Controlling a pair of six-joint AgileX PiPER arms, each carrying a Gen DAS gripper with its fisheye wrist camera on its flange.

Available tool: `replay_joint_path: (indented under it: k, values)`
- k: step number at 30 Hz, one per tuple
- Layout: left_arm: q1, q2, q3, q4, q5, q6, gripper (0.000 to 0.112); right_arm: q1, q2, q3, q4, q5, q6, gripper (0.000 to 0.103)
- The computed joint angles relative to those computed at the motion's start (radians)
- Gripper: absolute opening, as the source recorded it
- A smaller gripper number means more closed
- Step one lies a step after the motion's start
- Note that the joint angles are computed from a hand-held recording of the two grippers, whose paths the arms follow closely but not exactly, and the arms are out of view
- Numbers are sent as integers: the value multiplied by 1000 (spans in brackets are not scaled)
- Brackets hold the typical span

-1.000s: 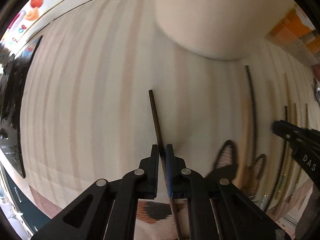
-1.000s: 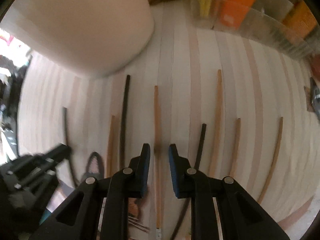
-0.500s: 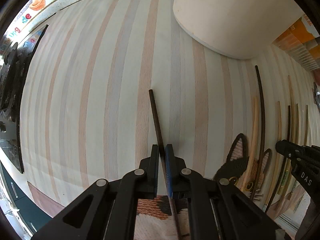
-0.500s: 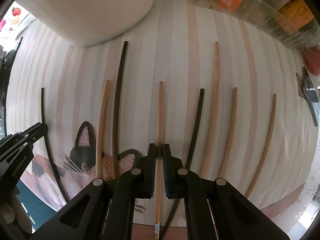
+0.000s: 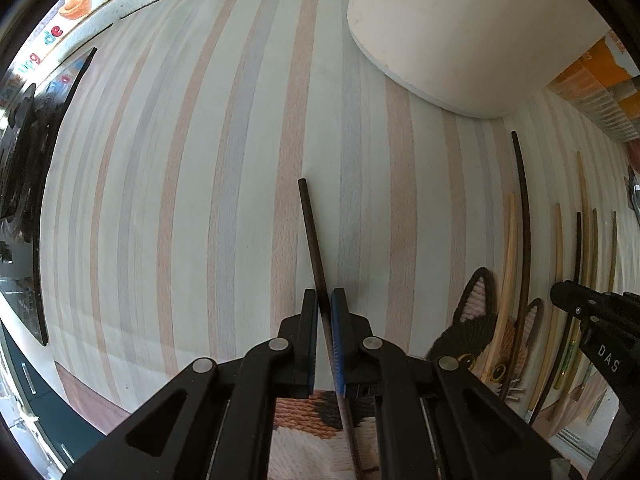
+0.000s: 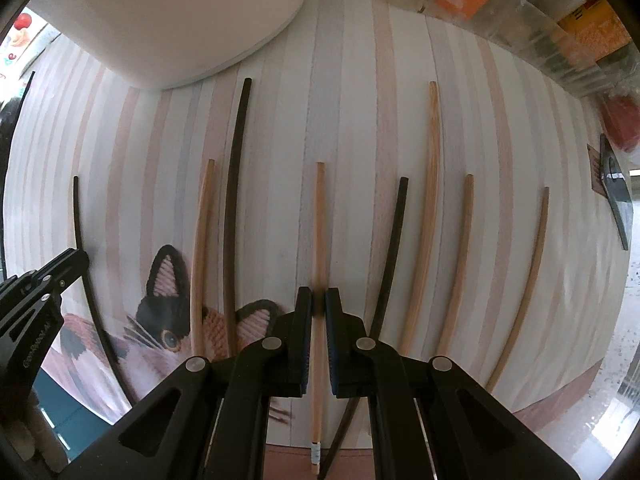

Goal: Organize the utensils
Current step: 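Lift both chopsticks and lower them into the cream holder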

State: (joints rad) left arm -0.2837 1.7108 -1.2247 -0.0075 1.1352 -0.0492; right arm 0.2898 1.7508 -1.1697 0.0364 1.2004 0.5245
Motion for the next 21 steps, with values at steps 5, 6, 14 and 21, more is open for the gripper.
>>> replay_joint_path:
  k: [5, 6, 14, 21]
  values:
    - [-10, 18, -28, 9, 17, -7, 4, 2, 13, -17, -5, 16, 24, 8]
    - [-12, 19, -27, 10, 15, -7, 4, 4, 17, -20, -7, 18, 28, 8]
    - [-64, -35, 17, 53, -41, -44, 3, -7, -88, 105, 0, -87, 43, 7]
    - [-61, -105, 34, 21, -37, -35, 3, -81, -260, 177, 24, -101, -16, 7]
